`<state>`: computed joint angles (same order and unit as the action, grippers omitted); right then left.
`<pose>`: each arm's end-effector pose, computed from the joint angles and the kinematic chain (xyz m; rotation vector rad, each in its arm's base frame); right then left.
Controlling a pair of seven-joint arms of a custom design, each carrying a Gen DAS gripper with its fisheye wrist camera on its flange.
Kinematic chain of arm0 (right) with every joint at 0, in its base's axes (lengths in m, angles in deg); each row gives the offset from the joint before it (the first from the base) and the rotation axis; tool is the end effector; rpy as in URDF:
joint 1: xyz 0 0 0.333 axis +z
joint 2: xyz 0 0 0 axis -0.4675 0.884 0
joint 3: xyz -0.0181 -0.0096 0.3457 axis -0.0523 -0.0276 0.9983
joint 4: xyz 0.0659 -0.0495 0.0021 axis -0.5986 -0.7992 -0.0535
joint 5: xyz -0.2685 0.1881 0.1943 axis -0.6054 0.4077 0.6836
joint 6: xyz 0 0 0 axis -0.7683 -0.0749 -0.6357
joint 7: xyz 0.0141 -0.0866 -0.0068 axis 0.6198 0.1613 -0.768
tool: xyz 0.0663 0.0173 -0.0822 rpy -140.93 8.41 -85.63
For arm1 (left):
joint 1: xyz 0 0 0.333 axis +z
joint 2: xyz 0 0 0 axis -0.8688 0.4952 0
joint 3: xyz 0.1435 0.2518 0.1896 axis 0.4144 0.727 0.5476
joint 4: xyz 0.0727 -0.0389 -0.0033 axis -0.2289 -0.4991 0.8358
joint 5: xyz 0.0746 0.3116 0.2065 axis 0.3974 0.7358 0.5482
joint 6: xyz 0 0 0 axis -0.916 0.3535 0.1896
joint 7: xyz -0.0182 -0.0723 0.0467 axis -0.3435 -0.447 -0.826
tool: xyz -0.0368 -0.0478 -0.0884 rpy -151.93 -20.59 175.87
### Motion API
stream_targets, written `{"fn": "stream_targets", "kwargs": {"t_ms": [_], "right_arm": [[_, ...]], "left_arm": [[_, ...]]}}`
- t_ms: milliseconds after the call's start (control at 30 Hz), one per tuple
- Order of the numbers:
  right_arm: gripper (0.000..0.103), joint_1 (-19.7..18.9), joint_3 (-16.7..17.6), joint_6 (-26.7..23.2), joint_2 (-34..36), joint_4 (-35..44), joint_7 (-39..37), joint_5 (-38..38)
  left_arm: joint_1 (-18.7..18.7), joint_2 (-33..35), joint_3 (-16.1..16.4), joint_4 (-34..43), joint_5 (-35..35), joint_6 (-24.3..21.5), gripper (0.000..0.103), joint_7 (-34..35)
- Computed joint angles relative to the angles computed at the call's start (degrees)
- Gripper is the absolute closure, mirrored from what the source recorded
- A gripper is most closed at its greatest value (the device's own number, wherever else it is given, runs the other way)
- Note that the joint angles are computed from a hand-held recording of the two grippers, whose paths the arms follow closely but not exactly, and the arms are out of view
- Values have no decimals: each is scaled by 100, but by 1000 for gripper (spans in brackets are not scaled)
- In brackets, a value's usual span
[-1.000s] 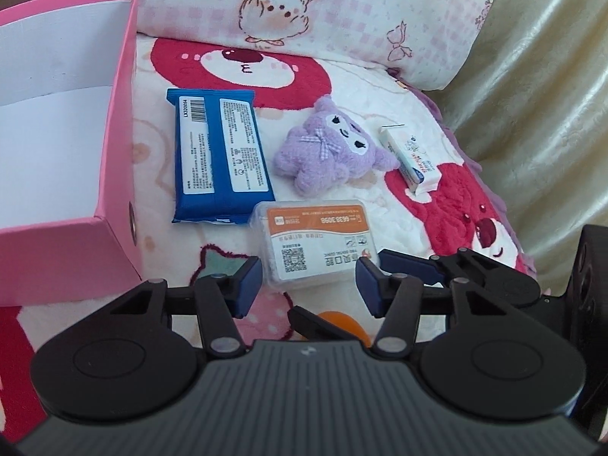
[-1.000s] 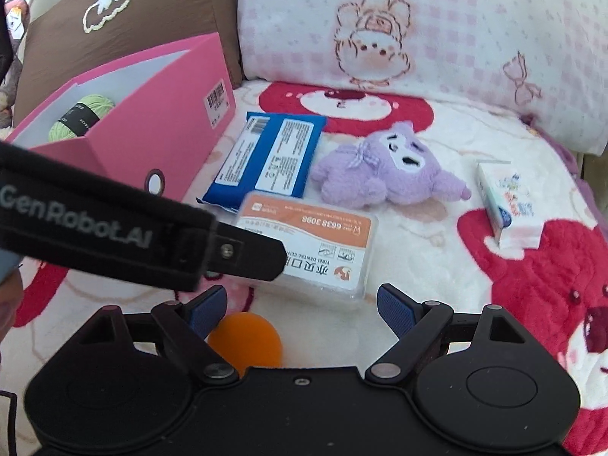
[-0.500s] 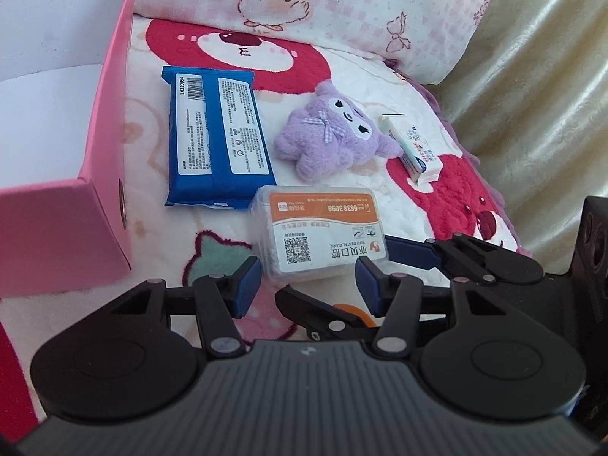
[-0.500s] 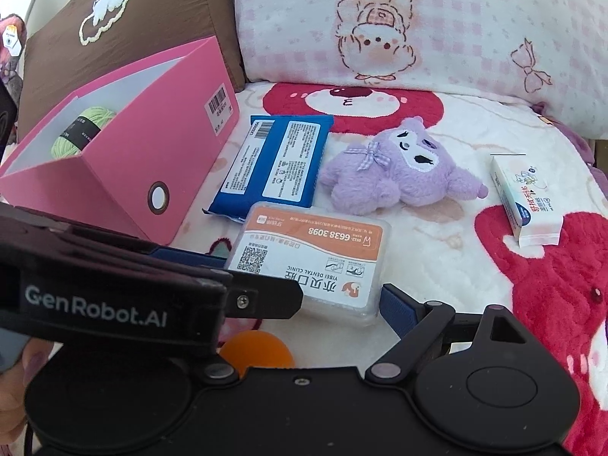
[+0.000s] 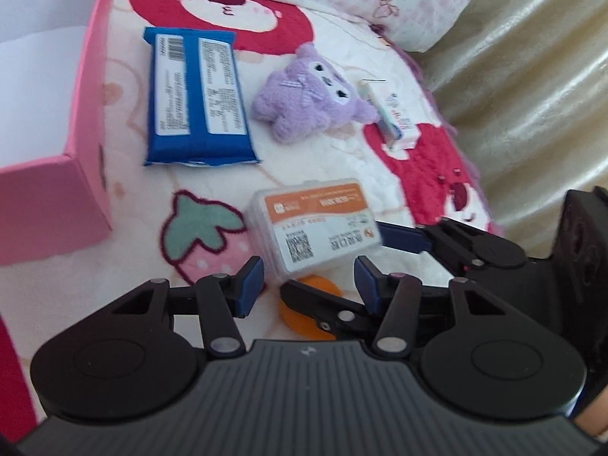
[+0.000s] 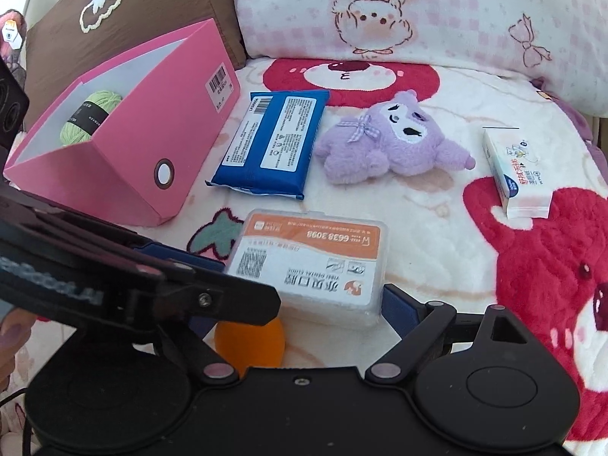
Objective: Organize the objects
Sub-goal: 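Close the left gripper on the clear dental-floss box with orange label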
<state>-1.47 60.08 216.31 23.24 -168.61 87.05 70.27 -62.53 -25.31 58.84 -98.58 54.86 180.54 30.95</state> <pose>0.5814 0.2116 0.3563 -1.8434 1.6847 -0.4318 0.6527 -0.2958 0.3935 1.7427 -2.2689 1.0437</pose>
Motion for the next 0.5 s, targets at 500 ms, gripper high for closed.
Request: {"fn": "stream_targets", "kwargs": {"t_ms": [500], "right_arm": [[6,337,-263,369,319,119,205,392]], "left_arm": [[638,375,-814,-330,384,1180,62,-226]]}}
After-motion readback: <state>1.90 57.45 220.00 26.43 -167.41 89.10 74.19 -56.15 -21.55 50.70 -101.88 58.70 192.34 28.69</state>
